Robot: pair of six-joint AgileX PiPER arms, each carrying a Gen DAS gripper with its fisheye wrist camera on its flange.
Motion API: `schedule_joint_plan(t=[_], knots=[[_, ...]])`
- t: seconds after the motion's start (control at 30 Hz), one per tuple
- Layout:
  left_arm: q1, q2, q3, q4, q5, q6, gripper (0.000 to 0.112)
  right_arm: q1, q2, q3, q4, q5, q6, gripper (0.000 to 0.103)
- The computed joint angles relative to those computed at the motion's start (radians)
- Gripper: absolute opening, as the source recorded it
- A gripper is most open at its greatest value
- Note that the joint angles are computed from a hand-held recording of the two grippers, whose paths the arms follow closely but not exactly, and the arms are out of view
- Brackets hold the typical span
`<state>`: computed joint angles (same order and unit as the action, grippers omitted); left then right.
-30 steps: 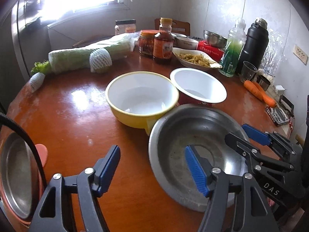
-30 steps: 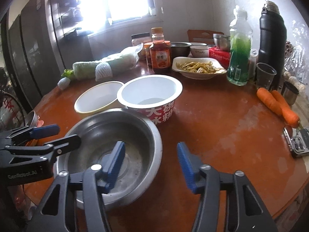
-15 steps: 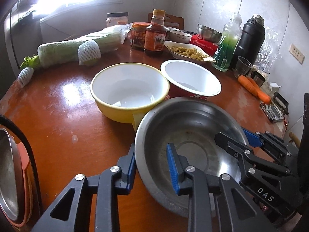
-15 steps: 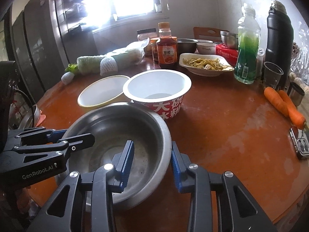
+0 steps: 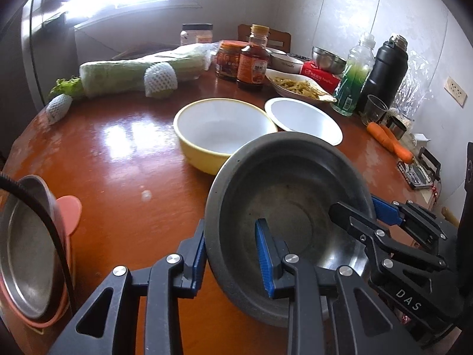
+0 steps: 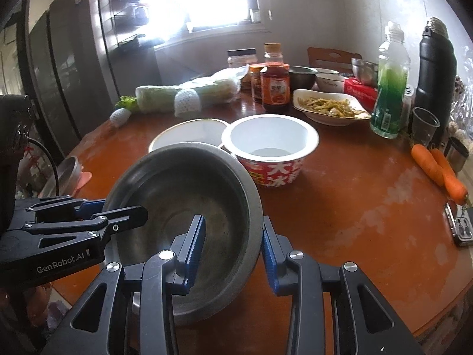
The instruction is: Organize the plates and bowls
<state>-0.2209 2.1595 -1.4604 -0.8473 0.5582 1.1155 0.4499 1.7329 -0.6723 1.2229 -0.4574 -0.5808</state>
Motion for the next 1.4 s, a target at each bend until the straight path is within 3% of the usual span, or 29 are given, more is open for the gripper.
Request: schedule_joint_plan(t=[0.37, 0.63, 1.4], knots=[[0.073, -0.025, 0.038, -0.007, 0.012, 0.043, 0.030, 0.088, 0.026, -0.083, 0.176, -0.016, -0.192, 0.039], [0.105, -0.019, 0.042, 0.003, 0.014, 0.046, 0.031, 0.114, 0.061, -0.132, 0.223, -0.004, -0.247, 0.039], [0.100, 0.023, -0.002, 0.035, -0.001, 0.033, 0.031, 0.069, 0.128, -0.178, 0.187, 0.064, -0.241, 0.040]])
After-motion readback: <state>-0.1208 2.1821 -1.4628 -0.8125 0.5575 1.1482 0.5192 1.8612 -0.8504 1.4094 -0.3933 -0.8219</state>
